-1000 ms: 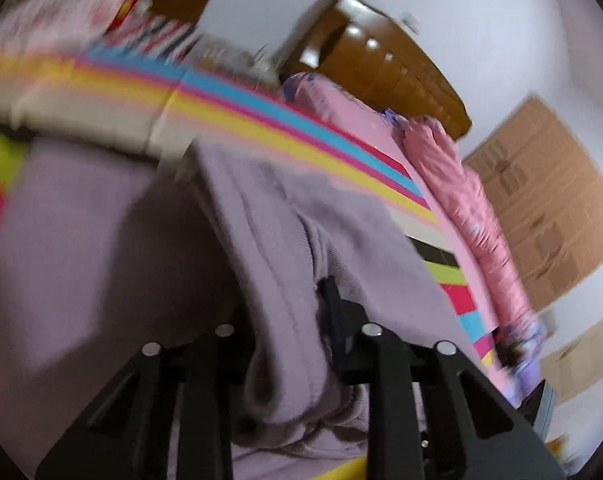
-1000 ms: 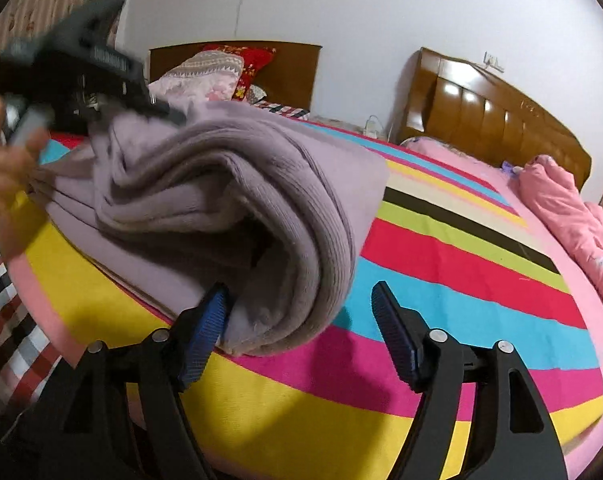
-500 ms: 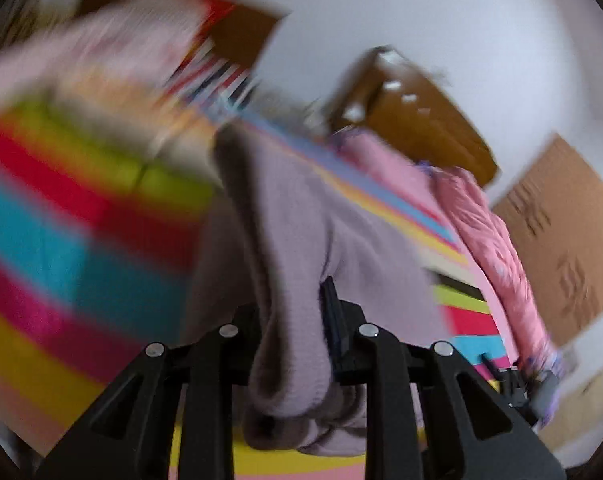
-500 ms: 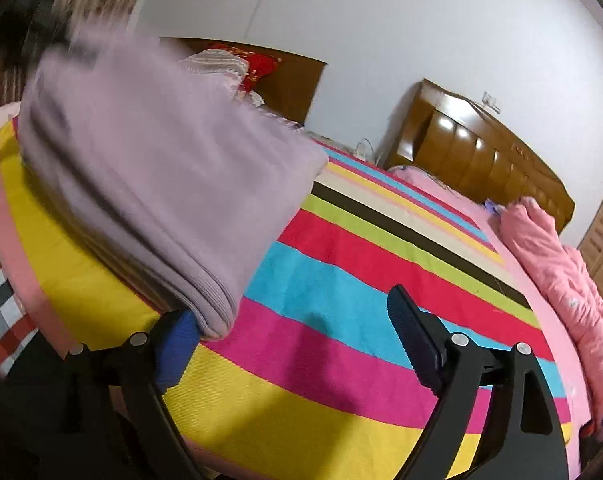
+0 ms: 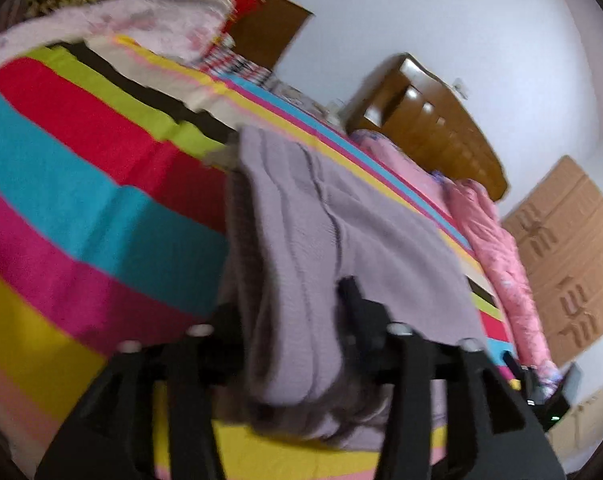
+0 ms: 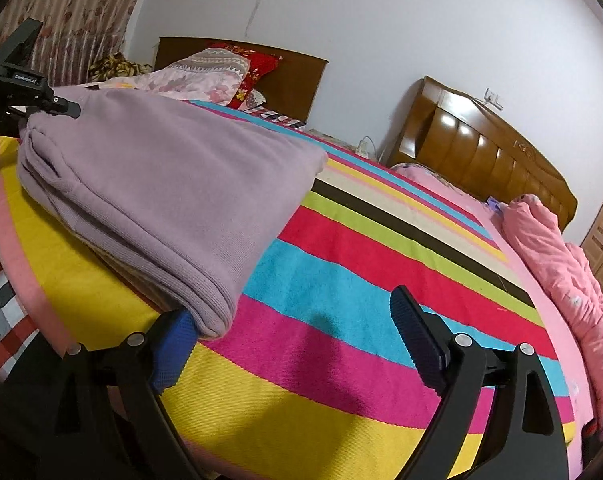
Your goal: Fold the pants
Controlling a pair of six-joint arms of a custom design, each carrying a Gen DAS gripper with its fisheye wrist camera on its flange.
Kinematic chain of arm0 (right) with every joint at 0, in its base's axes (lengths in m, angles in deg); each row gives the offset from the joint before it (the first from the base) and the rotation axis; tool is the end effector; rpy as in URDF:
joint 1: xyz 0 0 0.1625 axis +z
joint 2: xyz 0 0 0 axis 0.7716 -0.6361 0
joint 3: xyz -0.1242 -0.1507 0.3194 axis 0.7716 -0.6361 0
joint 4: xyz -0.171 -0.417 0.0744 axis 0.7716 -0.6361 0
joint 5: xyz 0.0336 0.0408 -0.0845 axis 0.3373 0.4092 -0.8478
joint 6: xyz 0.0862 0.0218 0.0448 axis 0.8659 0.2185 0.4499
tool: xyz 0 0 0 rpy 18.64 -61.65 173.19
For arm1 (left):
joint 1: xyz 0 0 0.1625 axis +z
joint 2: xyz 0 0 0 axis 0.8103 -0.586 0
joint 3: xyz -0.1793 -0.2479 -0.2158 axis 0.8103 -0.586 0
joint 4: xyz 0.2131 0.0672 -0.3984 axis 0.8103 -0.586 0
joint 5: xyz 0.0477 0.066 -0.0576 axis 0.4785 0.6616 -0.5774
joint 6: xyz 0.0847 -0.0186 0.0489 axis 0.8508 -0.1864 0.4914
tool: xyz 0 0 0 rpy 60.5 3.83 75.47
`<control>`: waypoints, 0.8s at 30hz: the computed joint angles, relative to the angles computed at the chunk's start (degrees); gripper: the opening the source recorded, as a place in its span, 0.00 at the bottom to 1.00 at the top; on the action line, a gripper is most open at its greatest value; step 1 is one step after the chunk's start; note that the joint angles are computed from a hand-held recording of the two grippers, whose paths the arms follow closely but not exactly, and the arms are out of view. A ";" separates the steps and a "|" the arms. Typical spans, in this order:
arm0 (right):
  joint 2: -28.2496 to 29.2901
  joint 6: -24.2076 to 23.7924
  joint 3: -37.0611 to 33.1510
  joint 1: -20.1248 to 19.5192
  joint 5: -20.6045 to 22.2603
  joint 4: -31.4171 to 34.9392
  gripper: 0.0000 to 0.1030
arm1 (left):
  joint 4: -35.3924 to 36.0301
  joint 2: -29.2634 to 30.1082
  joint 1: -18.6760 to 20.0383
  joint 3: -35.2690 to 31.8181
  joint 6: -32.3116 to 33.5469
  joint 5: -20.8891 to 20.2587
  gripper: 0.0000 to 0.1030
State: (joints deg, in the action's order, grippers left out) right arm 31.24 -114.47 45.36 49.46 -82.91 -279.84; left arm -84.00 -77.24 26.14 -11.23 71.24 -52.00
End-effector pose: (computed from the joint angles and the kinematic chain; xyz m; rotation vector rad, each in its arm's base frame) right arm 0.1557 -0.5635 0.0217 0.2791 -1.7546 1.0289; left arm -0.0032 -0.8173 0.1816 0.7218 2.9113 -0.7367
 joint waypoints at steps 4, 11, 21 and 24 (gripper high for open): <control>-8.01 7.93 10.78 -0.81 9.18 6.80 0.84 | -19.61 -6.09 -3.80 12.02 2.98 12.60 0.83; -17.06 23.70 15.98 -3.31 23.90 15.42 0.78 | -19.97 -7.74 -9.27 16.78 14.16 6.35 0.95; -11.87 23.66 8.72 -3.71 19.49 26.34 0.77 | -24.95 -3.90 -8.62 20.41 21.46 21.06 0.85; -14.47 28.98 10.16 -5.46 22.32 30.38 0.84 | -25.46 -3.55 -8.26 19.93 20.81 20.28 0.86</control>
